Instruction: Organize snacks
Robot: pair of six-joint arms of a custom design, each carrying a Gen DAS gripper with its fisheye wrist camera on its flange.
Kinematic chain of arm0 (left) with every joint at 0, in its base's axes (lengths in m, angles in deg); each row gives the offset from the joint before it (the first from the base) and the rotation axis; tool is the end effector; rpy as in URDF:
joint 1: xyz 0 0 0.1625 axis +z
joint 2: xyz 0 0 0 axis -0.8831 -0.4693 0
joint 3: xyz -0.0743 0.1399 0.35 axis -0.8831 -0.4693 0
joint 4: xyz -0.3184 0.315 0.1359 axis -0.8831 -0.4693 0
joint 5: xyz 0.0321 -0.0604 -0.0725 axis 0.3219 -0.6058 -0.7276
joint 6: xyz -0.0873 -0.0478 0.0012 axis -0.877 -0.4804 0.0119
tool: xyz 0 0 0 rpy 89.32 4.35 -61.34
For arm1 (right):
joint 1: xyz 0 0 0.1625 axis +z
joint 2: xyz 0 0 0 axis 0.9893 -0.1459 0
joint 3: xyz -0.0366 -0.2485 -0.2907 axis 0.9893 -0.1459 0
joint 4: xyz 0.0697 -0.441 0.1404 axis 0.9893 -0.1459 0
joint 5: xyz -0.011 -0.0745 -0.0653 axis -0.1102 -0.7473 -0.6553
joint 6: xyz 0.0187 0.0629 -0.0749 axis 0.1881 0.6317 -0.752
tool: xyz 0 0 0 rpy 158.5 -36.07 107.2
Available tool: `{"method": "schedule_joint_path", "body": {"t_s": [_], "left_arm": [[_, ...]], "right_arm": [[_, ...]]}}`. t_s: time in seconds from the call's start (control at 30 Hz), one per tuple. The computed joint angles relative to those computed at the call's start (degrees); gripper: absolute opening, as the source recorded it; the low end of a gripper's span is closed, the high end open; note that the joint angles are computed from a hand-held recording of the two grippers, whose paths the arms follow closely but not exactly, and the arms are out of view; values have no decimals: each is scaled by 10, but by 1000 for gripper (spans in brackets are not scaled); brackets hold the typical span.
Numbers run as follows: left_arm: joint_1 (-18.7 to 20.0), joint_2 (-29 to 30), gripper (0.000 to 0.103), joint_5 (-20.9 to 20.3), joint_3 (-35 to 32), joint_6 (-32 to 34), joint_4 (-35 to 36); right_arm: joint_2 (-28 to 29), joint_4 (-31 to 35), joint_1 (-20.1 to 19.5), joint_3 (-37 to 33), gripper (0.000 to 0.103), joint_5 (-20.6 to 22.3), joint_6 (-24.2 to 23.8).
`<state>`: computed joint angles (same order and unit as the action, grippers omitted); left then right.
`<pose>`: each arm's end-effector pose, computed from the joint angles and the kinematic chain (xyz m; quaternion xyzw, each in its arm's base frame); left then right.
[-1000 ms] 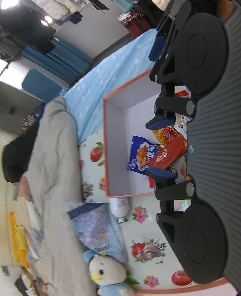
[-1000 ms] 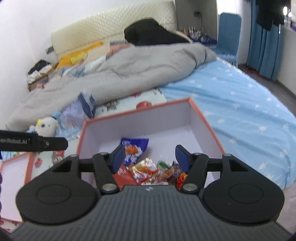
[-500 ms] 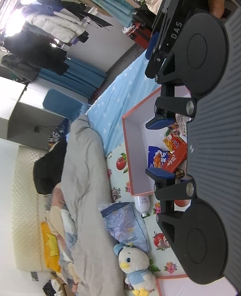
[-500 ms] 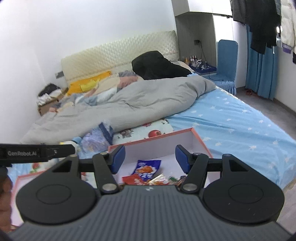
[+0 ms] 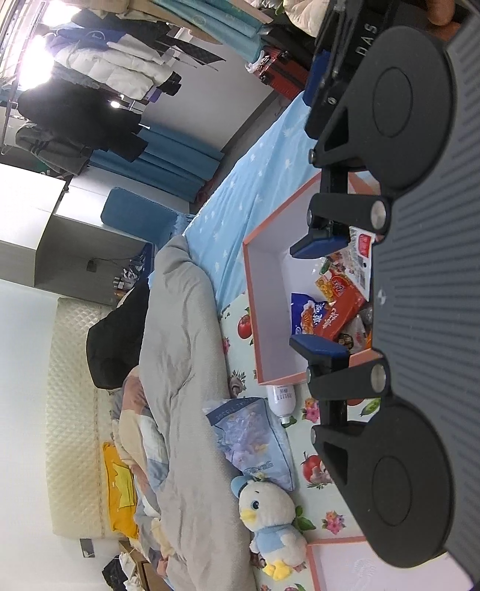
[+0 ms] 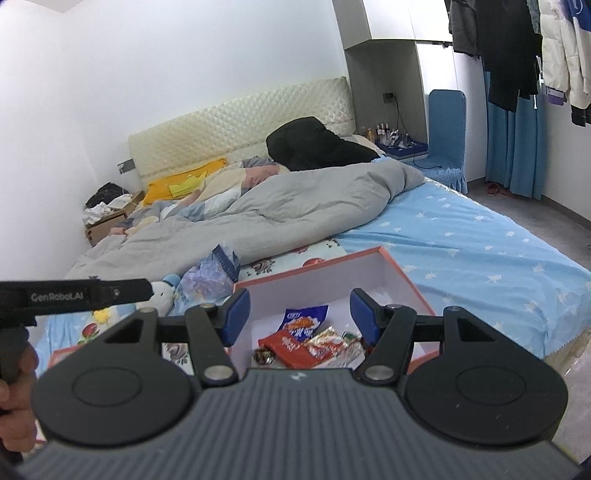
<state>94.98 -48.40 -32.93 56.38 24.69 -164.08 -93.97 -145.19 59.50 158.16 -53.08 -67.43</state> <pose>-0.2174 -0.3983 0.5759 0.1646 0.8545 -0.4298 0.2409 0.5854 -0.3955 0.1236 0.2309 -0.8392 0.4501 0.1995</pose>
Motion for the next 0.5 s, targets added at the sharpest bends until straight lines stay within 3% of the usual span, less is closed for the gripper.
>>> {"method": "schedule_joint_path", "body": {"t_s": [0.23,0.5], "left_arm": [[-20,-41,51,10,38,-19,23],[-22,-88,52,8,89,-18,21]], "right_arm": [[-11,-16,6,43,62,8,16],[0,-51,11,61,62,-7,-7]]}}
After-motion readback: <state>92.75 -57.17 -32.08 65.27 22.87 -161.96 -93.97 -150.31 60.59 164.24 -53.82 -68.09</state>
